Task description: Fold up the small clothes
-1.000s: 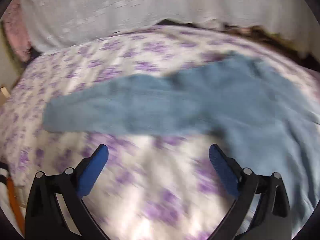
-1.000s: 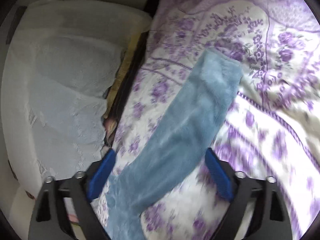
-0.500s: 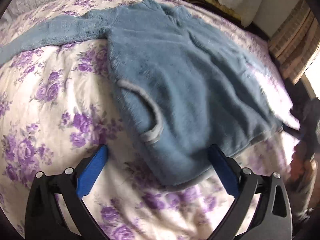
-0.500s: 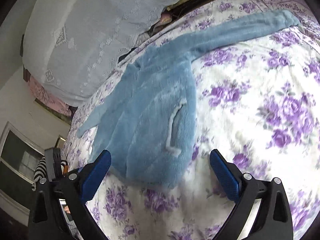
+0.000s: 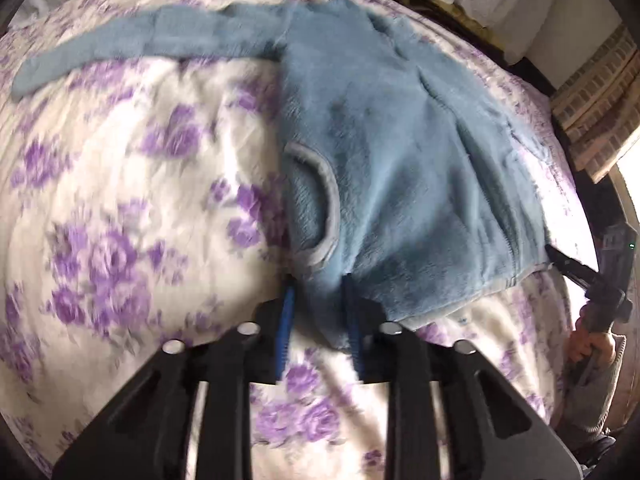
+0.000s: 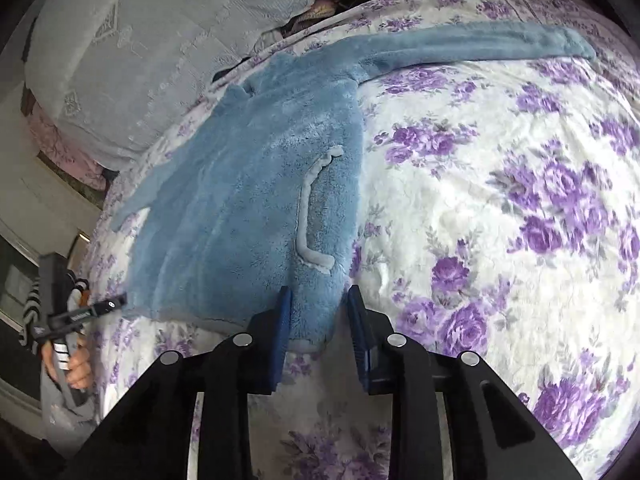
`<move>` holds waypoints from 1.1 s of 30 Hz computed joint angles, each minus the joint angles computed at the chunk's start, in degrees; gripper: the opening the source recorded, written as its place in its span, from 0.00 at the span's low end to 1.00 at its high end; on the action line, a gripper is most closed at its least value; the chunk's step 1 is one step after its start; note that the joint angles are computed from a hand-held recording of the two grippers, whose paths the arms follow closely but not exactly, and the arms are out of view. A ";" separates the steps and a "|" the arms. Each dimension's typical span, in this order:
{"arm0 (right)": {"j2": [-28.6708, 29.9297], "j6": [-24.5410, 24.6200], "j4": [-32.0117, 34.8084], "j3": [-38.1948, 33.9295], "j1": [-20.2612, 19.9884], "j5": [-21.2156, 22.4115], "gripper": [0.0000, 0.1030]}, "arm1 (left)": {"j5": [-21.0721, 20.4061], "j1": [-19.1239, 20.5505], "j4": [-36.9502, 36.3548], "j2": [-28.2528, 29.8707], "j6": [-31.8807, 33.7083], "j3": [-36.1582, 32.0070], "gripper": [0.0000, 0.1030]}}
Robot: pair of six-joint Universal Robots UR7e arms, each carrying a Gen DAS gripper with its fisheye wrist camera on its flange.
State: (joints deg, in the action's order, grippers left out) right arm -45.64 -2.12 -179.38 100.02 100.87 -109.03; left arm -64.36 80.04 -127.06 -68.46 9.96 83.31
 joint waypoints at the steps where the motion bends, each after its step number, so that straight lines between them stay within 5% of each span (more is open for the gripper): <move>1: -0.60 0.89 -0.20 0.65 0.21 0.00 0.35 | 0.64 -0.39 -0.95 -0.79 0.54 0.94 0.33; 3: -0.68 -0.06 -4.72 1.37 1.81 -2.89 0.51 | 4.84 -2.60 -9.18 -3.33 3.76 5.22 0.67; 6: 0.35 -4.52 -7.75 -0.65 4.07 -2.51 0.60 | 4.87 -5.18 -17.70 -4.68 9.09 7.51 0.80; 9: 3.01 -5.24 -3.42 -5.64 4.48 2.94 0.72 | 1.15 -6.06 -14.35 -1.85 8.30 3.79 0.94; 11: 5.71 -3.14 2.24 -9.91 3.54 5.57 0.74 | 1.02 -5.92 -12.16 2.54 7.19 0.82 0.95; 14: 8.28 1.40 7.59 -13.21 1.33 6.26 0.73 | 10.76 -4.29 -6.87 9.33 3.58 -2.92 0.96; 17: 5.87 2.78 5.07 -10.95 0.31 10.61 0.73 | 10.99 -4.87 -9.18 8.25 4.31 -1.45 0.96; 22: 4.28 8.24 -6.84 -14.09 -0.78 5.62 0.86 | 8.81 -8.72 -14.90 9.39 7.51 -3.86 0.95; 28: 2.70 23.47 -14.19 -16.04 -7.48 5.50 0.96 | 10.87 -13.48 -12.22 20.86 6.76 -16.39 0.95; 33: 3.28 25.33 -15.93 -17.45 -11.74 5.97 0.96 | 9.93 -14.15 -5.52 32.43 3.07 -30.29 0.95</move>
State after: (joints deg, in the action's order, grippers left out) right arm -42.35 23.21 -195.32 82.57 89.13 -103.06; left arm -54.43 65.88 -132.59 -36.03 13.03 53.02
